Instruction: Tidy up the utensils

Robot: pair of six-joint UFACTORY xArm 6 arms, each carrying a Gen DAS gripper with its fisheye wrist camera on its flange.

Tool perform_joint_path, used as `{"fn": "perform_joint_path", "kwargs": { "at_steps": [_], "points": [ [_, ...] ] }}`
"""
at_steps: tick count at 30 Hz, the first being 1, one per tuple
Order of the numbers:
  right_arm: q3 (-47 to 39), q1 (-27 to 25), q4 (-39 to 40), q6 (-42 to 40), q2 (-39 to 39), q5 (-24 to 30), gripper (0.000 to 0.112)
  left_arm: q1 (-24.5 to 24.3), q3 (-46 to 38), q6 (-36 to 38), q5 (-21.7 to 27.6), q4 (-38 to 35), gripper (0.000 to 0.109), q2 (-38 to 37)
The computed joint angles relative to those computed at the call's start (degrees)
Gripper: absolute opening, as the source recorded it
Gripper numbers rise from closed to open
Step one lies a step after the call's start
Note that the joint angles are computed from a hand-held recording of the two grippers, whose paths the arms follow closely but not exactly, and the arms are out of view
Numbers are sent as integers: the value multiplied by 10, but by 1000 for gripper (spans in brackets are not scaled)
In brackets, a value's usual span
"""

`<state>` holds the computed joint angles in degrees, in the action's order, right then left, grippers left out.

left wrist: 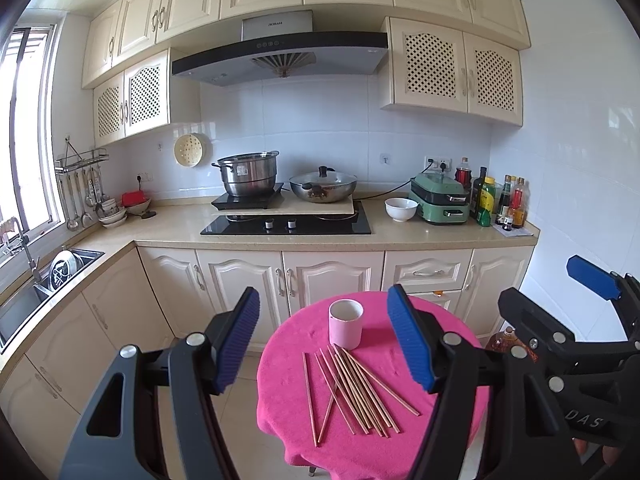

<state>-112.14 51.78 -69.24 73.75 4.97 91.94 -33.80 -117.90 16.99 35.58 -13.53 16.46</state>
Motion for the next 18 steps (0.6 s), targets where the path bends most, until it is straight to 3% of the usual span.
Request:
{"fn": "perform_joint_path", "kwargs": {
  "at_steps": [18],
  "points": [
    [11, -17, 14, -3, -6, -20, 98, 1, -31, -7, 14, 5, 66, 26]
  ]
}}
